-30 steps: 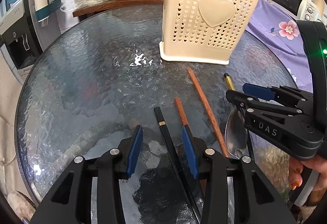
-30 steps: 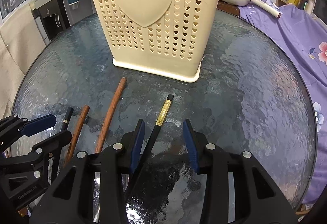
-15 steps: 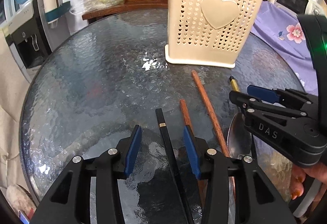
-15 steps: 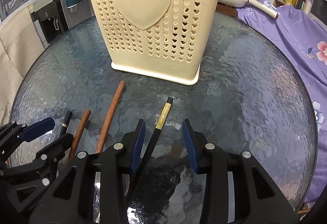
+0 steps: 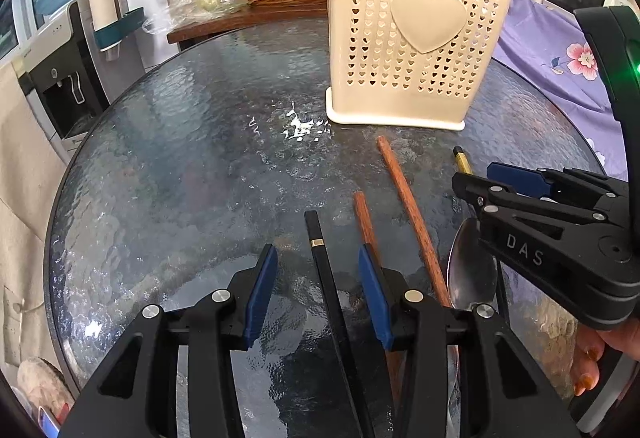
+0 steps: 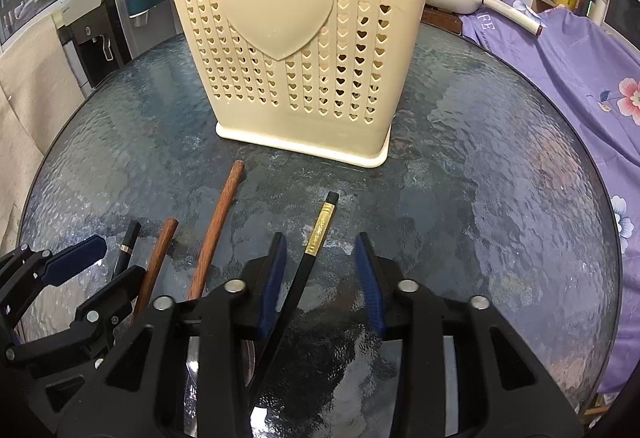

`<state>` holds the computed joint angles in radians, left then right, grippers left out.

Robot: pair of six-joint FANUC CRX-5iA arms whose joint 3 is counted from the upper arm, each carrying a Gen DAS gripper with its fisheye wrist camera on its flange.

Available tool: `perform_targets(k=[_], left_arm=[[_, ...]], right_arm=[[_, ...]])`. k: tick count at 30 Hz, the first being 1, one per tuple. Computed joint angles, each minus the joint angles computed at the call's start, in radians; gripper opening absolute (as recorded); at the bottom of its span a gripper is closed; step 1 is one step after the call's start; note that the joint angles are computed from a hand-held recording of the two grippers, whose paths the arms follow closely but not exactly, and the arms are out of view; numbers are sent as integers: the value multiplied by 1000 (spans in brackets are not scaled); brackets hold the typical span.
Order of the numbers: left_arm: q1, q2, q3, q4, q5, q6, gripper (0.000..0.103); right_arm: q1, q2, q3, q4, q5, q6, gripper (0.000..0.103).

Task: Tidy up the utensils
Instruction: 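Align left gripper around a black chopstick while right gripper aligns on a gold-tipped black chopstick, then close left gripper on the black chopstick while right gripper closes on the gold-tipped one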

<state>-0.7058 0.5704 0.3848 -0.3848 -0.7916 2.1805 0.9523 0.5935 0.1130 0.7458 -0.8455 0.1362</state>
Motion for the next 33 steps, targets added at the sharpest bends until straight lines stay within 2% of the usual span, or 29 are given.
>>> perform_targets(k=[5,9,19,22,33], left_arm=[[8,-4,-8,11,8,3,37],[9,-6,-9,7,6,7,28],[18,-13,-21,22,16,-8,15],[35,-21,-42,62,38,-29,10],[76,-35,-95,189,113,-112,9]], right_arm=[[3,13,15,14,-10,-15,13],[6,20,22,19,-12,-14,9],[3,12,12,12,10,-18,8],[-6,-3,-8,2,43,-22,8],[-29,-66,-101,8,170,-65,8]])
